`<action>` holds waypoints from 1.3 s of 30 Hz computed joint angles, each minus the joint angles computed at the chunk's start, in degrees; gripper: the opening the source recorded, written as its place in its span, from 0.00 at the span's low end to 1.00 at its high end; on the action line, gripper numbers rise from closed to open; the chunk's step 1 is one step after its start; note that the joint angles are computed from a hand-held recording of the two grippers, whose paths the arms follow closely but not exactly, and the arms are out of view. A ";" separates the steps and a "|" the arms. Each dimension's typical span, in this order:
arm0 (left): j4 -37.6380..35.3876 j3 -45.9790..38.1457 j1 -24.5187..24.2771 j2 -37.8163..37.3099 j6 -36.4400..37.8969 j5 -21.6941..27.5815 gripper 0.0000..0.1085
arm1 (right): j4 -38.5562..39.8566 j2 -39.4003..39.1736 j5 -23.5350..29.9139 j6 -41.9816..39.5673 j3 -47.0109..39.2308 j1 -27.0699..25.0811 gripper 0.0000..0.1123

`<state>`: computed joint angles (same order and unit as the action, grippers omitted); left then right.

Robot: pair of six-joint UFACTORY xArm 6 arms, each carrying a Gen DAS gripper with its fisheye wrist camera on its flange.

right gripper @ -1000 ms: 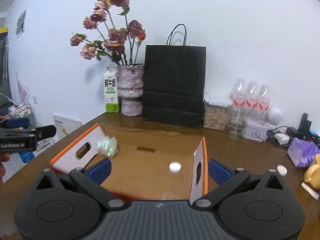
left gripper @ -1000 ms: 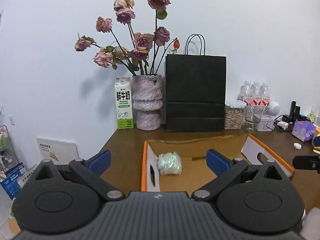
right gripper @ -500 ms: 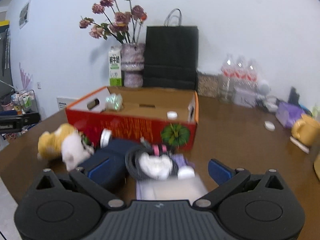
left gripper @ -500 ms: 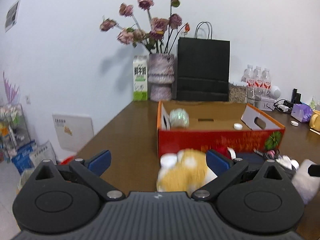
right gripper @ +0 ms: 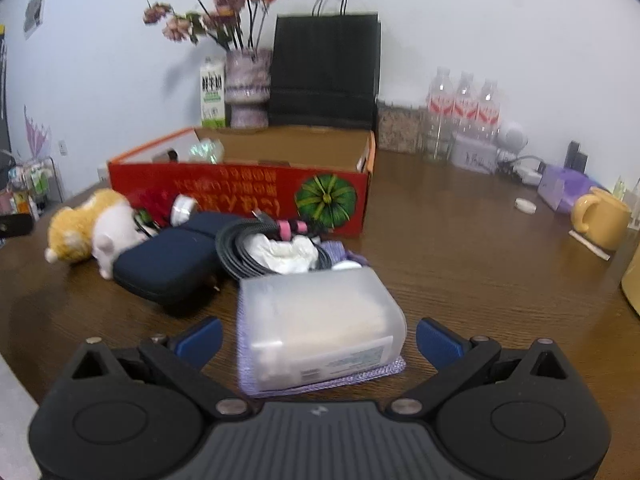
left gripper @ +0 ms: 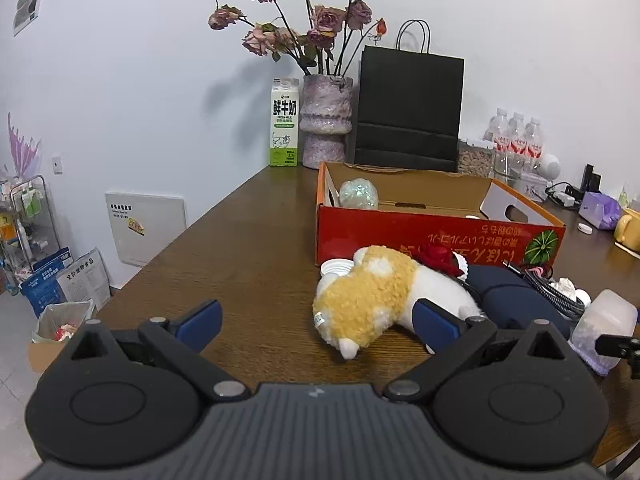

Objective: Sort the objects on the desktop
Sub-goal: 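Grasp the plush toy with the left gripper while the right grasps the plastic container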

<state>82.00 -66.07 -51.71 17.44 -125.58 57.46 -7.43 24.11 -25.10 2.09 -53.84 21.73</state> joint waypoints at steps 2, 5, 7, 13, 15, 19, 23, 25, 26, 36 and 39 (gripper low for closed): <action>-0.06 -0.10 0.04 0.16 -0.02 0.03 0.95 | -1.02 1.09 1.01 0.53 -1.75 -0.25 0.92; -0.52 -0.25 0.37 0.45 -0.14 -0.38 0.95 | -5.76 2.51 1.09 4.30 -3.95 -1.18 0.92; -1.53 -0.71 0.57 0.84 0.52 -0.45 0.95 | -5.15 3.25 1.70 3.89 -5.15 -0.84 0.92; -1.49 -0.44 0.62 0.67 0.59 -0.35 0.95 | -6.77 4.34 1.76 6.14 -6.45 -1.11 0.83; -1.78 -0.49 0.70 0.72 0.71 -0.45 0.95 | -7.99 4.34 1.72 7.37 -6.49 -1.46 0.82; -2.07 -0.70 0.93 1.05 1.42 -0.78 0.95 | -7.00 4.05 1.26 5.88 -5.84 -1.27 0.80; -2.16 -1.37 1.57 1.70 3.96 -1.65 0.95 | -5.82 3.78 -0.06 4.74 -4.94 -1.09 0.78; -2.39 -1.88 2.00 2.21 5.08 -1.98 0.95 | -2.82 3.63 -0.85 2.27 -4.35 -0.33 0.77; -2.31 -1.93 2.29 2.27 5.27 -2.40 0.95 | -3.73 3.51 -1.08 3.25 -4.19 -0.53 0.77; 0.28 -4.29 6.52 4.71 11.73 -7.70 0.95 | 4.97 2.44 -2.96 -1.21 -2.79 1.74 0.76; 2.70 -4.74 8.54 5.57 12.82 -11.93 0.95 | 6.28 2.13 -3.03 -1.87 -2.57 2.12 0.76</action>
<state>84.70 -70.80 -43.18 23.01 -112.76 45.53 -1.16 26.24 -28.13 0.21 -56.41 23.86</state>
